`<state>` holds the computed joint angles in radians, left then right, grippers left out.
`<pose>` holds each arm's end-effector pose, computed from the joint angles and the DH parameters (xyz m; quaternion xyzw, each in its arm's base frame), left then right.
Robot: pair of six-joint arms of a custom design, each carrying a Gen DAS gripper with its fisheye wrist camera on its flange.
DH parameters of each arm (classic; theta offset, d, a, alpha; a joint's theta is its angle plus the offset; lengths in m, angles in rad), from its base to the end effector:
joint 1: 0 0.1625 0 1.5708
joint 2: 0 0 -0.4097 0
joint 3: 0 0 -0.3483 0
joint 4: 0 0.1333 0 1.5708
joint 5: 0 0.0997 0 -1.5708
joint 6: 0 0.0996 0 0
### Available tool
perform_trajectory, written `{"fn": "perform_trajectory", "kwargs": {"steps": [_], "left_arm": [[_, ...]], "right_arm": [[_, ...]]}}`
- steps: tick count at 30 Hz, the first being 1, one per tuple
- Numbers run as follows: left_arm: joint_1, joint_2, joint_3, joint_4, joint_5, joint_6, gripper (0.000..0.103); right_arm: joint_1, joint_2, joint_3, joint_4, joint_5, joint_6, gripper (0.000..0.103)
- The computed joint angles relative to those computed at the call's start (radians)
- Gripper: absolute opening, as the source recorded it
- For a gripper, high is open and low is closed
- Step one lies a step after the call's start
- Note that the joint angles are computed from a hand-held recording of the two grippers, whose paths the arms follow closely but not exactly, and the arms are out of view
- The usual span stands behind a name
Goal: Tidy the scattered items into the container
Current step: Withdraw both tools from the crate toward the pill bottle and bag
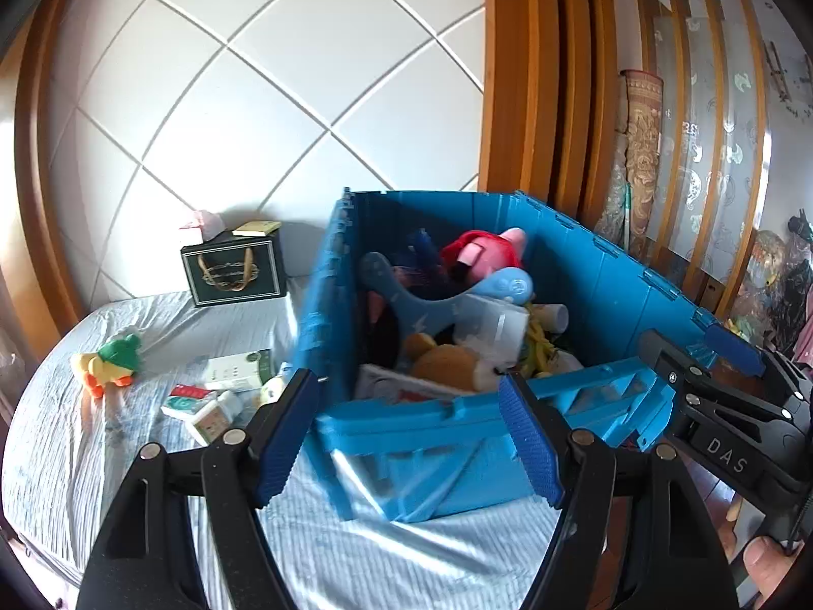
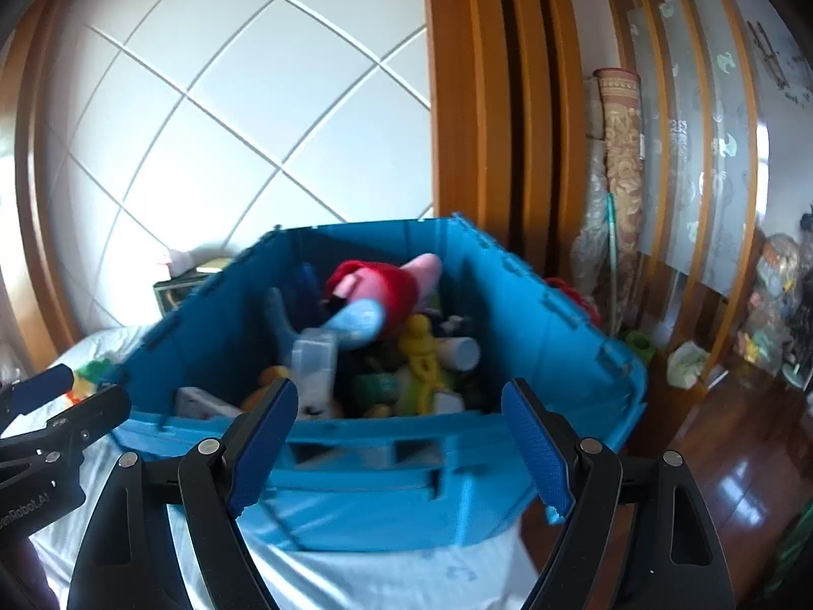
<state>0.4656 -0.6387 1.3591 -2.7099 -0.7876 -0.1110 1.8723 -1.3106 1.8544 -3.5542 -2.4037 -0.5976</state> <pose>-0.5435 -0.5009 0.1530 0.3614 0.8325 -0.3709 0.1967 0.2003 -0.4434 0.4683 0.0587 -0.7352 0.5514 0.3898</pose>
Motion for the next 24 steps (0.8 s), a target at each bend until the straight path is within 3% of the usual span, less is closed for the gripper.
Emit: {"fn": "perform_trajectory", "kwargs": {"steps": [7,13,24], "left_arm": [[0.038,-0.13,0.133,-0.053,0.012,0.029,0.073],[0.09,-0.237,0.22,-0.053,0.03,0.047,0.073],[0.219,-0.378,0.33,-0.013,0.045,0.07,0.073]], "right_arm": [[0.11,0.113,-0.019,-0.078,-0.04,-0.004,0.084],[0.18,0.238,-0.063,-0.138,-0.044,0.012,0.092],[0.236,0.46,-0.144,-0.166,-0.029,0.076,0.097]]}}
